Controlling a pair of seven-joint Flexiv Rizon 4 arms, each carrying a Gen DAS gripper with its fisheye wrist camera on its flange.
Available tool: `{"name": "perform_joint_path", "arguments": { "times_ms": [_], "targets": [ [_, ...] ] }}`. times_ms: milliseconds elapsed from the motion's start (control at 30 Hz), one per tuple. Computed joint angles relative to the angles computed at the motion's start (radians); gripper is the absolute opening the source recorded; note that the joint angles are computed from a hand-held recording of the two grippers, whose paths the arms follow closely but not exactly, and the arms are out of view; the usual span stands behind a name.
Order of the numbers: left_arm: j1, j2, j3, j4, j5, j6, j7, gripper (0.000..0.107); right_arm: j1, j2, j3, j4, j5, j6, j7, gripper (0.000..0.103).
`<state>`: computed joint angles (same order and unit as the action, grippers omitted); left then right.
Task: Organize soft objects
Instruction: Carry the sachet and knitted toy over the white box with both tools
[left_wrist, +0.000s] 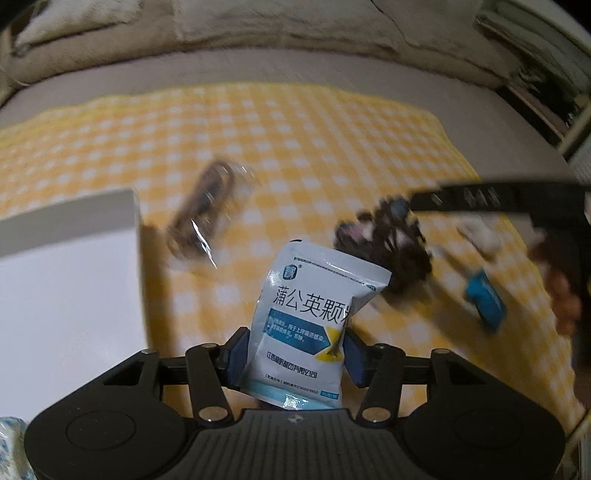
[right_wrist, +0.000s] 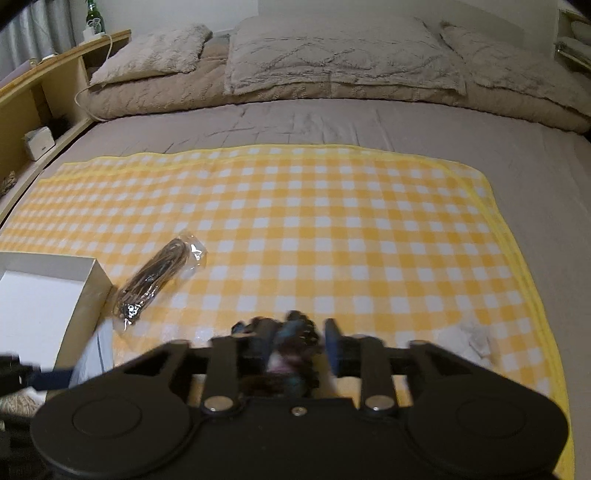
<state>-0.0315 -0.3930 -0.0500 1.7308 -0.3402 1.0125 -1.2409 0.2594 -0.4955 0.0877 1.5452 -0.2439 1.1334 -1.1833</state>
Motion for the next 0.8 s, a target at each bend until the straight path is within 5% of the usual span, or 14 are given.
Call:
{"name": "perform_joint_path", "arguments": {
  "times_ms": [200, 367, 433, 600, 800],
  "targets": [
    [0.011, 0.010, -0.014, 0.014, -0.013, -0.049, 0.083, 0.053, -0.039, -0.052, 0.067, -0.086, 0.107, -0.096, -0.046, 0.063],
    [0.016, 0.019, -0.012, 0.029, -0.039, -0.021, 0.102, 0.053, -0.024, -0.092, 0.067, -0.131, 0.138, -0.176, -0.081, 0.068],
    [0.017, 0.022, -0.009, 0.030, -0.045, -0.015, 0.098, 0.053, -0.027, -0.106, 0.074, -0.153, 0.165, -0.209, -0.081, 0.067],
    [0.018, 0.029, -0.005, 0.037, -0.053, 0.007, 0.087, 0.053, -0.021, -0.096, 0.074, -0.138, 0.177, -0.197, -0.133, 0.045],
    [0.021, 0.052, -0.010, 0.069, -0.078, 0.065, 0.087, 0.053, -0.007, -0.049, 0.052, -0.082, 0.149, -0.151, -0.144, 0.042]
  ]
}}
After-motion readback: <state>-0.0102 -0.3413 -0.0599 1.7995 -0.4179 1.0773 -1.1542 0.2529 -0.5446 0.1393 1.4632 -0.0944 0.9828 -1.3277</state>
